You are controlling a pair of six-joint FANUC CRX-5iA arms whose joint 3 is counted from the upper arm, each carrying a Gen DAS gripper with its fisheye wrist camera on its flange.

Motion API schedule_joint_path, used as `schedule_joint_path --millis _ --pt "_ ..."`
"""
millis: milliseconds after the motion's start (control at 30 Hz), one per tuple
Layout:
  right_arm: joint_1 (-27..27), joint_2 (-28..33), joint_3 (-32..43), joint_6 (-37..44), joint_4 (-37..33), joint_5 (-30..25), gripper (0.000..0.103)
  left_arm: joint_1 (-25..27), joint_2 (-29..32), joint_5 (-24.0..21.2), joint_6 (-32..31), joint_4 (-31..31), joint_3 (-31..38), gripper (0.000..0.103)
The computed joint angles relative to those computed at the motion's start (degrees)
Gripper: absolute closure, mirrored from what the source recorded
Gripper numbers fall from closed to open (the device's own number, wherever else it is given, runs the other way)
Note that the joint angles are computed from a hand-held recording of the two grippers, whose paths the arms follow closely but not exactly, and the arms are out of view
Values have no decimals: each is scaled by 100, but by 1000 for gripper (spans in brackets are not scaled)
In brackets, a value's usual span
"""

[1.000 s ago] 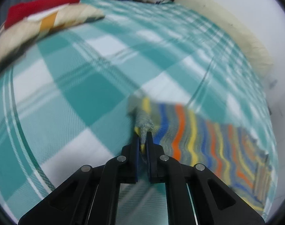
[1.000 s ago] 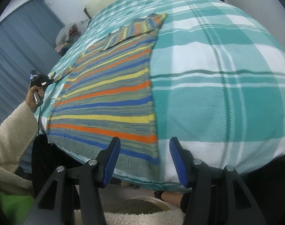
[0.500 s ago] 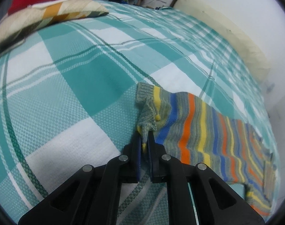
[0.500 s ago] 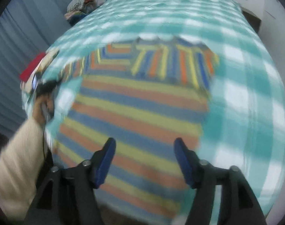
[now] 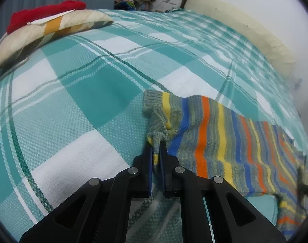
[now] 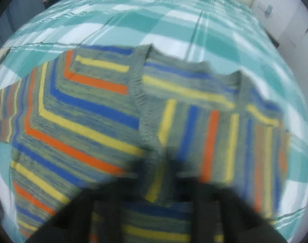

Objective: Fold small clothes

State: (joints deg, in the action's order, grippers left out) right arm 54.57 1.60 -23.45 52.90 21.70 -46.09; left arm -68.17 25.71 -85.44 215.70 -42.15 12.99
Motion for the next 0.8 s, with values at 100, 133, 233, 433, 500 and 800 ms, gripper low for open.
schedule_joint_path --millis 100,133,233,433,500,800 --pt "-592 -754 -189 316 -253 120 98 -12 3 -8 15 -12 10 95" --pt "-946 -1088 -259 484 -389 132 98 -9 9 -18 0 -7 21 95" --pt "-2033 -1844 -433 1001 -742 103 98 -13 9 -20 10 -6 18 95" --pt "-4217 -2109 -856 1484 -654 186 98 31 91 -165 -194 76 144 95" --pt "-4661 -1962 -930 1671 -773 291 98 63 143 -262 -343 132 225 95" --pt "-4876 -1647 -1692 1147 377 1036 99 175 316 -558 -846 320 477 95"
